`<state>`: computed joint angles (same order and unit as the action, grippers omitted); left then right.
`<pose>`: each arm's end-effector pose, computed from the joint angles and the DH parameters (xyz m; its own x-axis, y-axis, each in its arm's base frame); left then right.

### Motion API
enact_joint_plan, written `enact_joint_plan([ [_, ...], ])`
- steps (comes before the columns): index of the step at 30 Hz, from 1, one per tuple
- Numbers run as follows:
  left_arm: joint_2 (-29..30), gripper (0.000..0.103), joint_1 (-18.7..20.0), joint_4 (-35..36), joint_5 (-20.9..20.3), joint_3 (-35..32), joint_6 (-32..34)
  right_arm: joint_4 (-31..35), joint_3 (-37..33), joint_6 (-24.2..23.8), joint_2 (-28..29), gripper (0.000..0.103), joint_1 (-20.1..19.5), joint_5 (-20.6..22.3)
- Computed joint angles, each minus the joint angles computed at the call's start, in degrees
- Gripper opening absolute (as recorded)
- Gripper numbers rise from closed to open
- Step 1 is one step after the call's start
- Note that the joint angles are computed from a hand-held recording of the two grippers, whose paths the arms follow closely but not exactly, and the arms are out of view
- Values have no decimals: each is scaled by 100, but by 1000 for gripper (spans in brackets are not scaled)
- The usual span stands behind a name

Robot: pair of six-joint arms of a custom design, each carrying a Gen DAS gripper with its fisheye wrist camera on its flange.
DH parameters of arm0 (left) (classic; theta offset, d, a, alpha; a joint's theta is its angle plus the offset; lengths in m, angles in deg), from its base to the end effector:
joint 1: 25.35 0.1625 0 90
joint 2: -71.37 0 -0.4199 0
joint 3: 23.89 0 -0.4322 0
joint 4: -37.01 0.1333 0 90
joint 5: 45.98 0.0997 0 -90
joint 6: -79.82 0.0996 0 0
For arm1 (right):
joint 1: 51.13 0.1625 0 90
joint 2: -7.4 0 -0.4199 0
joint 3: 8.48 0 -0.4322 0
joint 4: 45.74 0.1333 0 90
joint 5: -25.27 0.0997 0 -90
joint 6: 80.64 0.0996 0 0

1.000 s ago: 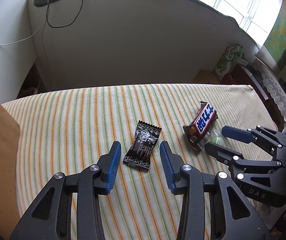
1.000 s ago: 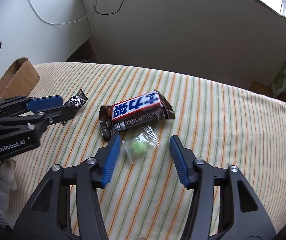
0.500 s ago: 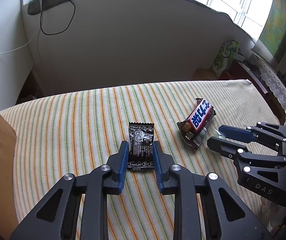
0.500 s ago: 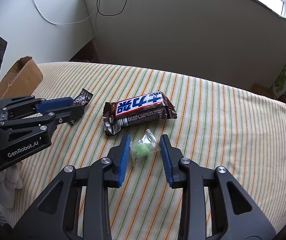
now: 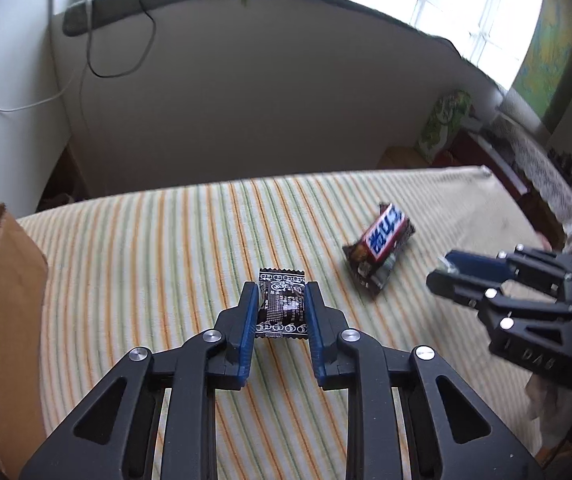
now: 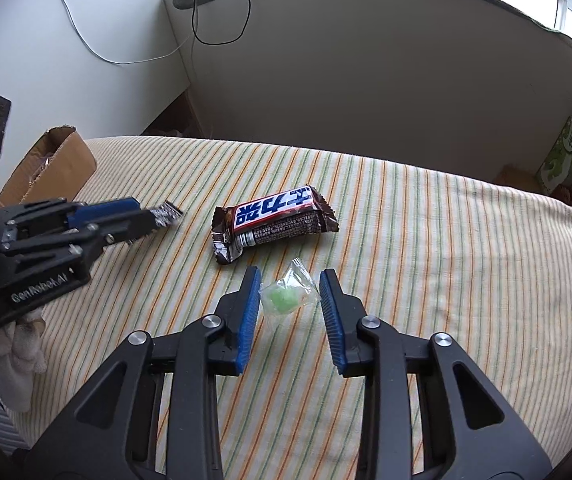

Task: Organize snacks
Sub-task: 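Carry the black candy and green candy with both tools over the box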

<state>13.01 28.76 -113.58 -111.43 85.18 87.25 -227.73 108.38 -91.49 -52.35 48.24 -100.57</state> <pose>-0.2148 -0.5948 0.1133 -0.6975 0.5747 -0.4281 0.6734 0.7299 -0.1172 0.1675 -0.5543 0.1531 -0.8139 0.0425 0.5794 -0.2920 0.8323 -0.4712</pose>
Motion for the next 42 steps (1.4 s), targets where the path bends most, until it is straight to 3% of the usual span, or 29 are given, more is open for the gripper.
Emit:
enact_joint_plan([
  [3,111,22,78,407,-115,-178,-197,-23,63,44,-67,32,9,20],
  [10,173,21,-38,360,-2,-156,125,-91,195,58,-211,32,37,54],
  [22,-558,21,-136,239,32,95,-293,57,-70,35,-175,32,322,206],
  [34,-1502,21,-157,355,620,327,-734,644,-1315,-246,784,32,968,767],
  [42,-2090,21,41,486,1042,522,-956,1093,-2102,-246,1460,32,1233,1180],
])
